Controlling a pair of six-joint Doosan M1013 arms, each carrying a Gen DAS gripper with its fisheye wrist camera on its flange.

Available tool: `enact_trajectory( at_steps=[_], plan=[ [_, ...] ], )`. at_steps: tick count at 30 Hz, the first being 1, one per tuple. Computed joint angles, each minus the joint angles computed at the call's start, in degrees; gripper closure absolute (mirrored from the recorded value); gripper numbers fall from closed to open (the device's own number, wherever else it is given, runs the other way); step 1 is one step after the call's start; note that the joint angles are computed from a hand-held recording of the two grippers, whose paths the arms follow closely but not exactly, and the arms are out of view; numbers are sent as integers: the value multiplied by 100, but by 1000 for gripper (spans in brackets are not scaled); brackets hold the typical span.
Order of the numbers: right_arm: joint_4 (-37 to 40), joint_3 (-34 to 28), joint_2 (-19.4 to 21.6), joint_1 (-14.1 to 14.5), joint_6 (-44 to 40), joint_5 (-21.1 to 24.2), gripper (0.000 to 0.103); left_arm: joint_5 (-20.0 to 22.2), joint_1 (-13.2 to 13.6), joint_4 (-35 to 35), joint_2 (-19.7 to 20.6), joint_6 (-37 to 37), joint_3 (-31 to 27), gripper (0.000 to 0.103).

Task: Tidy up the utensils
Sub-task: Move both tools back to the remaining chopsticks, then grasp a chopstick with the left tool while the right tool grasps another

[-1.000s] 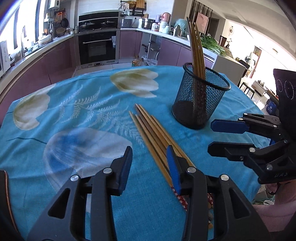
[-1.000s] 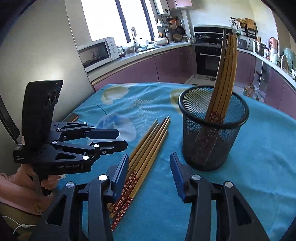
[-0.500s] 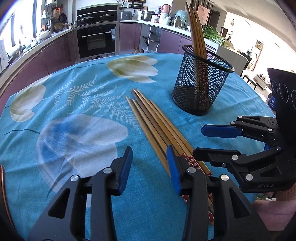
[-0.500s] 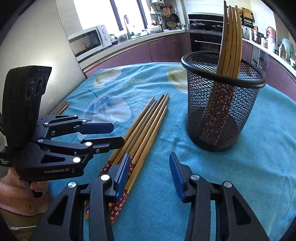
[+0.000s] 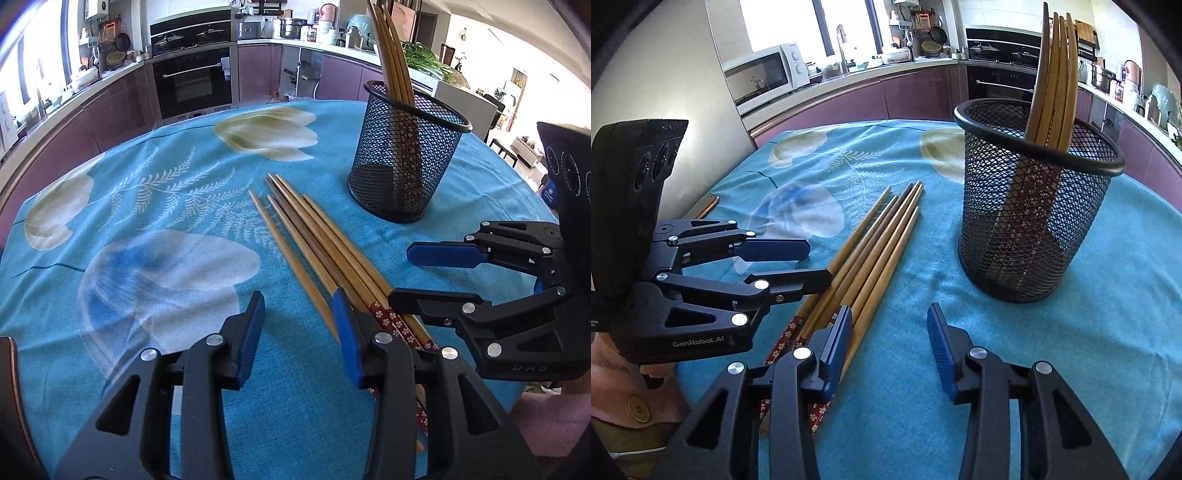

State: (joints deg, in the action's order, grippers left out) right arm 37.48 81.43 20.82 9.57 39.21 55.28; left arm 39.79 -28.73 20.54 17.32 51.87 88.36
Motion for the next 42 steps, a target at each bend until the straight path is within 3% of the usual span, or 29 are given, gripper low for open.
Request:
enact_trajectory(
  at_steps=[5, 16, 23, 27, 35, 42],
  plan=[
    [-164, -12, -16, 17, 66, -39, 71, 40, 15, -142, -11, 192, 8, 72],
    [-493, -32, 13, 163, 256, -315, 73, -15, 139, -423, 18, 313, -32, 74],
    [-374, -88, 60, 131, 514, -282, 91, -10, 149, -268, 52, -73, -68, 89],
    [-182, -98, 77, 49, 607, -193, 96, -51, 127, -143, 12, -324, -12, 94],
    [366, -107, 51, -94, 180, 56, 97, -277, 93, -178, -132, -312, 120, 95],
    [119, -203, 124, 4, 140, 268, 97, -169, 93, -489, -69, 144, 83, 95]
  ],
)
